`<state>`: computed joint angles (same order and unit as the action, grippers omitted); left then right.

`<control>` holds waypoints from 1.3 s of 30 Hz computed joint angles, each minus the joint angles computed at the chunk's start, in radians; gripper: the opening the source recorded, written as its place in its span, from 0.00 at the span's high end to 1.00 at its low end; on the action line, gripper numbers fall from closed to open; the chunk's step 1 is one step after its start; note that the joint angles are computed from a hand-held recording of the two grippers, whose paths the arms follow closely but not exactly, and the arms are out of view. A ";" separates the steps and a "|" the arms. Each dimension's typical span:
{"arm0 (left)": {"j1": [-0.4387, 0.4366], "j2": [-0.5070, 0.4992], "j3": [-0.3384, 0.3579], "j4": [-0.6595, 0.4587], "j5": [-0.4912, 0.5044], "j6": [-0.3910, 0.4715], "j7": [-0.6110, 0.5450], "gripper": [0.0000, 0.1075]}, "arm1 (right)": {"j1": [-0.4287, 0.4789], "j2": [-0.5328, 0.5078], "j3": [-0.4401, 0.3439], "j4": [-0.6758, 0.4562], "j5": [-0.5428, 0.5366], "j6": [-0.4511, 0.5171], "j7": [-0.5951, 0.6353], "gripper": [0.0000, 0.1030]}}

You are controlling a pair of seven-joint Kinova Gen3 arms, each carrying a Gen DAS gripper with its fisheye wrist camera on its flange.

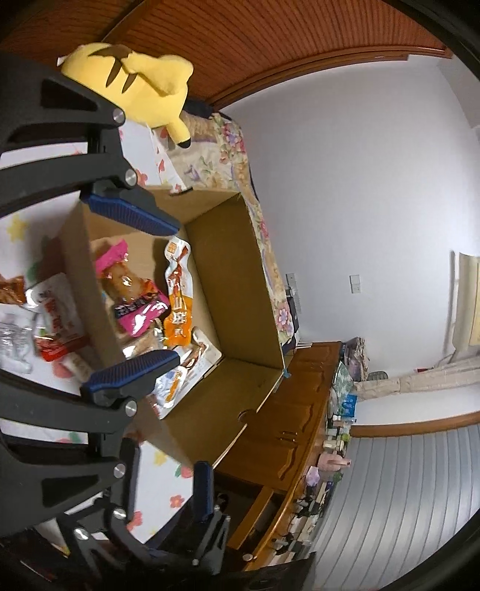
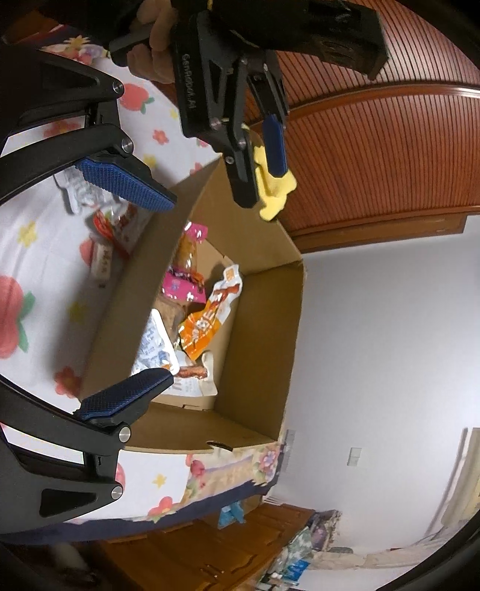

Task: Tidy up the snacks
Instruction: 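Move both open tools back to the snacks left on the table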

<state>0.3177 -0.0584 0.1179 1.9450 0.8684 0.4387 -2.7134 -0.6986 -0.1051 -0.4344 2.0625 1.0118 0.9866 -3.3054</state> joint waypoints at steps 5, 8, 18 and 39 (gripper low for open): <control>0.004 -0.080 -0.067 0.073 0.106 0.046 -0.139 0.33 | -0.049 0.015 -0.047 -0.017 0.005 0.076 -0.063 0.14; -0.002 -0.108 -0.094 0.105 0.126 0.074 -0.171 0.31 | -0.081 0.030 -0.053 -0.031 0.006 0.097 -0.089 0.14; -0.026 -0.129 -0.132 0.228 0.202 0.101 -0.286 0.31 | -0.200 0.089 -0.044 -0.049 0.019 0.181 -0.164 0.14; -0.088 0.039 -0.008 0.369 0.418 0.025 -0.528 0.31 | -0.234 0.152 0.037 0.028 0.025 0.053 -0.220 0.17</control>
<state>0.2301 -0.0190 0.1097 2.3142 1.2863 0.4638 -3.2411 -0.9329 0.0473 -0.3971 2.0908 1.0364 1.0398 -3.5258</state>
